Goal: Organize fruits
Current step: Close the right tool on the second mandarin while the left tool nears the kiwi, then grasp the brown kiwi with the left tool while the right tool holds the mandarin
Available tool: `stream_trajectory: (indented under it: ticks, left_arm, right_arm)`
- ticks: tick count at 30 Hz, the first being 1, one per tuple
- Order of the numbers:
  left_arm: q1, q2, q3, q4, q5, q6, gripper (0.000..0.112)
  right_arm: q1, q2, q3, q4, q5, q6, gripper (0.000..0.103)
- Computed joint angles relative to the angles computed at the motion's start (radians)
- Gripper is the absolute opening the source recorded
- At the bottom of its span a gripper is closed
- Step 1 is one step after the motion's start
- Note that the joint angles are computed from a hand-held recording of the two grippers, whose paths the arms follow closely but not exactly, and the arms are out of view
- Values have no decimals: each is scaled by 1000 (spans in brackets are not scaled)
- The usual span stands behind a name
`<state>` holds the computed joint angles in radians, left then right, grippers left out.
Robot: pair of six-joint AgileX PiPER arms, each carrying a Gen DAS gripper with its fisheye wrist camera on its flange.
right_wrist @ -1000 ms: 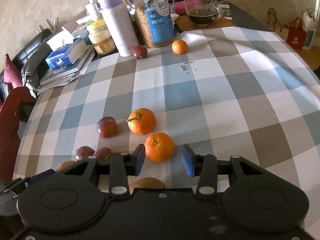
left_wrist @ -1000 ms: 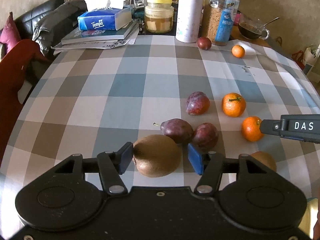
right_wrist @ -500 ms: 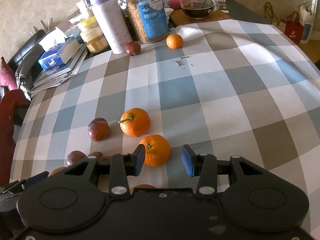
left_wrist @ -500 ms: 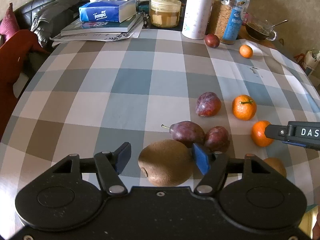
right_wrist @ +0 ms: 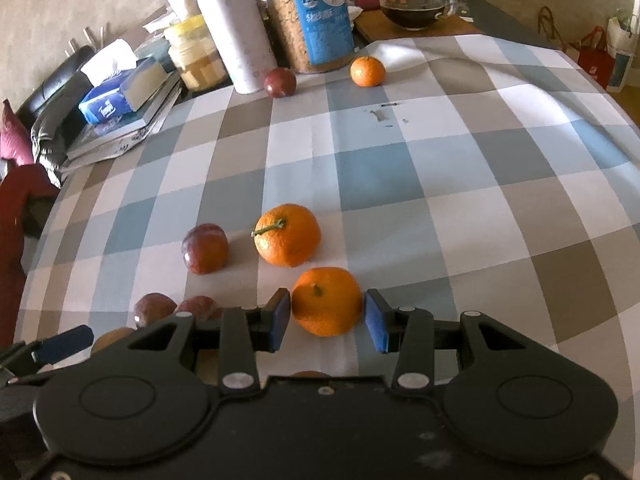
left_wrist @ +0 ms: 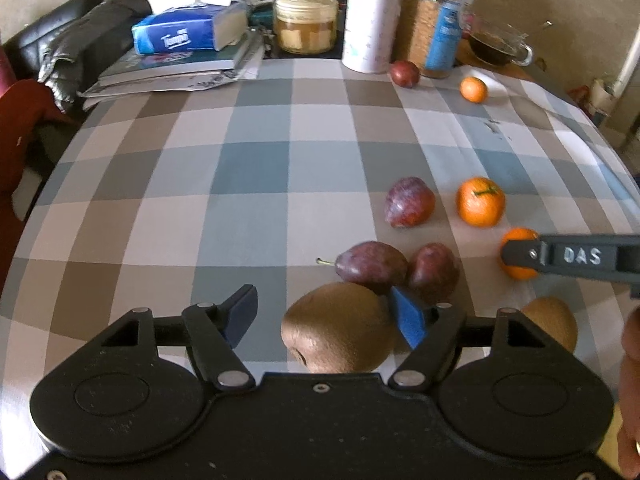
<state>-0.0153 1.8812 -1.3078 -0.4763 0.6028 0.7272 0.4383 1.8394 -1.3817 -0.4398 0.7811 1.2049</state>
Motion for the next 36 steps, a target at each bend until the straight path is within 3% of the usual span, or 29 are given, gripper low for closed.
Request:
stream_trajectory:
  ticks: [8,13,19,23,36]
  left_arm:
    - [27,-21,24,-72,24,189,75]
    - [23,-31,34,-60,24,218,74]
    - [-6,-36,51,4,39,138,68]
    - [-47,-69,110,78,-60,55,61]
    - [-10,-123,64,153,42,-286,61]
  right_arm:
    - [6,-4,18,-30,-18,0,42]
    - [-8,-12,23,2,-27,-20,42]
    - [-4,-27,38,-4,-28,-16,42]
    - [3,-48,52,-14,-31,-5,42]
    - [52,-205,169,-62,-48,60,42]
